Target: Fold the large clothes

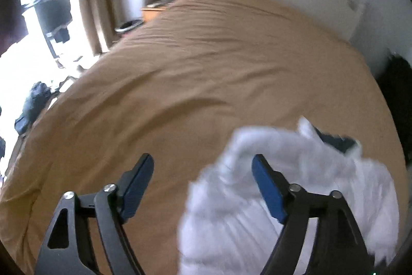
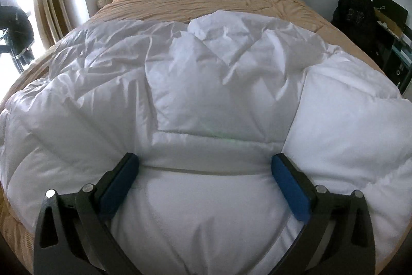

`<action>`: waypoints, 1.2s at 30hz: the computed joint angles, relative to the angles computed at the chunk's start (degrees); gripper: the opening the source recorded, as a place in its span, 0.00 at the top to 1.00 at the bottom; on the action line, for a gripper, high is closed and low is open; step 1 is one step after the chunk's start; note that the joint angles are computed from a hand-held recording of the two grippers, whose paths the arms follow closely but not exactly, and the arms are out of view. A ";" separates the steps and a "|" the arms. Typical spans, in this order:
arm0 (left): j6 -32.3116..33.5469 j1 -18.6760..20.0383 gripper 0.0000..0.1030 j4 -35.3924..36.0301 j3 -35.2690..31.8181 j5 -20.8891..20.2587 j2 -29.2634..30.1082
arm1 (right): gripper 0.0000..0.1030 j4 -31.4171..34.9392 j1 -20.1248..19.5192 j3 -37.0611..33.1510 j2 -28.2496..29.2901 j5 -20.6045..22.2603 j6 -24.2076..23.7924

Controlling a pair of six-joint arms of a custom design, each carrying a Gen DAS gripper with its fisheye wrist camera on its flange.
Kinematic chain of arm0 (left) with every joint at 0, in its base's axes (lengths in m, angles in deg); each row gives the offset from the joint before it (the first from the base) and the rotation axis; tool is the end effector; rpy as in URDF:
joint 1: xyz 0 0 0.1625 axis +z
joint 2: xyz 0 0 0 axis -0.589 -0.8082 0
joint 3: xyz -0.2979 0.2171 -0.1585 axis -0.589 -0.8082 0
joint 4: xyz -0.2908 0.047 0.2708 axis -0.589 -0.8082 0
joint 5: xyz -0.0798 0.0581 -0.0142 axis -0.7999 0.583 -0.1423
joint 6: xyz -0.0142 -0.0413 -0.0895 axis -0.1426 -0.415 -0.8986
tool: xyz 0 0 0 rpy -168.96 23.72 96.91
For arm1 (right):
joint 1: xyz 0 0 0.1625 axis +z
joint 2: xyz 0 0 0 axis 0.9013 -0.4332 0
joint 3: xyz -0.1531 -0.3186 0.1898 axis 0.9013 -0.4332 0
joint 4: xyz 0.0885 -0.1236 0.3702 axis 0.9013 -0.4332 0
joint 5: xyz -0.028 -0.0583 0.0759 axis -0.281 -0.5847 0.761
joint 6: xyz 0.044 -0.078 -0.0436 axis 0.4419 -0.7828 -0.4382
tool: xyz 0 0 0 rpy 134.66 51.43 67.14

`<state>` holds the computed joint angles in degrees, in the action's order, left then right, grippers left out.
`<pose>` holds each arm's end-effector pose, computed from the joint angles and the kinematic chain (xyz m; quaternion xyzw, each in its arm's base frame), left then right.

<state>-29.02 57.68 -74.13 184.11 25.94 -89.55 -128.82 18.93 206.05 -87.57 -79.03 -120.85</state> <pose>-0.3575 -0.3678 0.1433 0.0822 0.8781 -0.3134 0.3521 0.0526 -0.2473 0.3267 0.0606 -0.8427 0.3704 0.3861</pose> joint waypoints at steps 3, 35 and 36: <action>4.60 -1.97 0.20 -9.38 3.39 -5.42 3.22 | 0.00 -4.43 1.30 0.25 4.54 -1.21 0.72; 7.83 0.32 0.00 -16.98 5.67 -4.68 15.74 | 0.05 29.93 -0.82 -36.88 20.85 -9.88 22.94; 7.80 0.32 0.00 -17.00 5.69 -4.71 15.75 | 0.05 30.25 -0.58 -35.87 18.47 -8.31 21.68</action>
